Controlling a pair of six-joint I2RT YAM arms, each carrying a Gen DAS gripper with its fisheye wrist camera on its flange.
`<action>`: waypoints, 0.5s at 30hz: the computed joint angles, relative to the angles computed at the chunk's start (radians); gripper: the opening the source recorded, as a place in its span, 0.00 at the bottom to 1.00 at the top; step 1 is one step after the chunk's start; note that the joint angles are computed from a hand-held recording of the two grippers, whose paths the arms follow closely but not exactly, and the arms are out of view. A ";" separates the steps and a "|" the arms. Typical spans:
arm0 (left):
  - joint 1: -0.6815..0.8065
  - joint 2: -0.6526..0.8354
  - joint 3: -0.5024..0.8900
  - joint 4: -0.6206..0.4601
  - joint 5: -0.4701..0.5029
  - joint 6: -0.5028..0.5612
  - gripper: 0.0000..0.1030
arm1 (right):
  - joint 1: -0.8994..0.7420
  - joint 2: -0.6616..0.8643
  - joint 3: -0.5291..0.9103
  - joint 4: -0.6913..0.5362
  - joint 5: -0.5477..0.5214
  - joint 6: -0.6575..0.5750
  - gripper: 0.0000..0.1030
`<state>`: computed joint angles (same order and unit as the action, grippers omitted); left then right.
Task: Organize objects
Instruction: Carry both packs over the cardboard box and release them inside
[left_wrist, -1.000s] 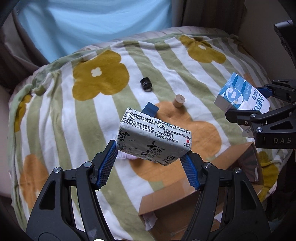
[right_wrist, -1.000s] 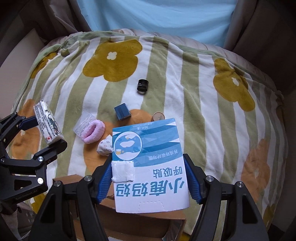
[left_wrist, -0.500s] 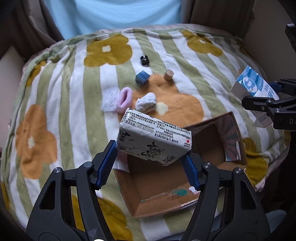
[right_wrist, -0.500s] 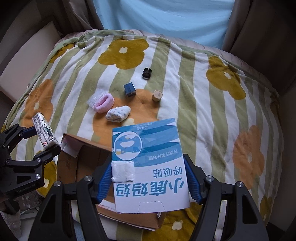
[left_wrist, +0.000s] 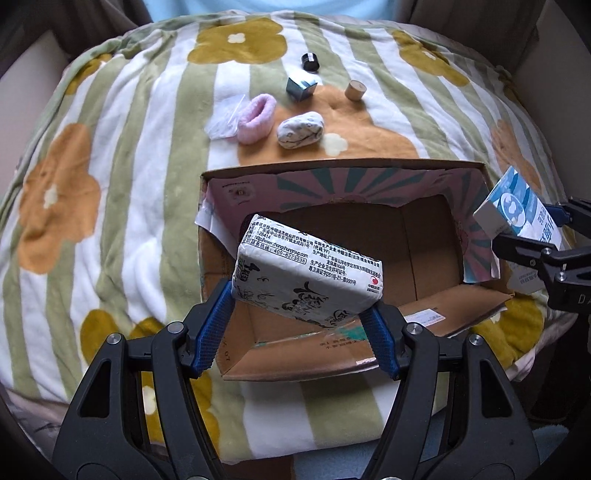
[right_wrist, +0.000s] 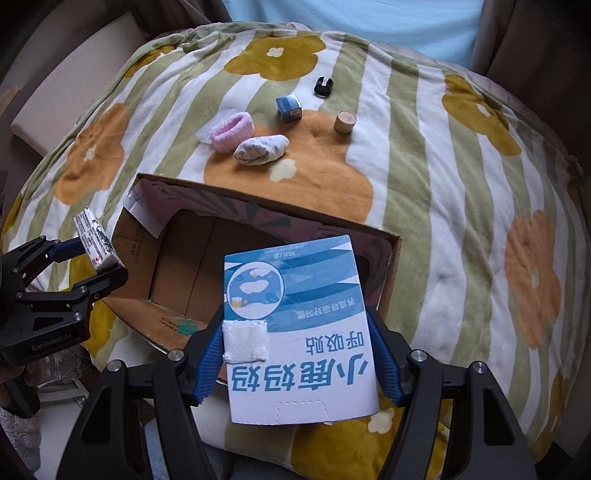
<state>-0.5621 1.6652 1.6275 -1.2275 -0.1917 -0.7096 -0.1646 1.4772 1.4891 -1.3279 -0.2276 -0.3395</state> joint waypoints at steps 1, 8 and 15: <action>0.003 0.009 0.003 0.002 -0.001 0.001 0.63 | 0.005 -0.009 -0.027 0.018 -0.002 0.008 0.63; 0.014 0.052 0.025 0.013 0.002 0.011 0.63 | 0.002 -0.002 -0.085 0.081 -0.024 0.066 0.63; 0.014 0.113 0.086 -0.019 -0.005 0.011 0.64 | -0.005 0.016 -0.082 0.122 -0.023 0.102 0.64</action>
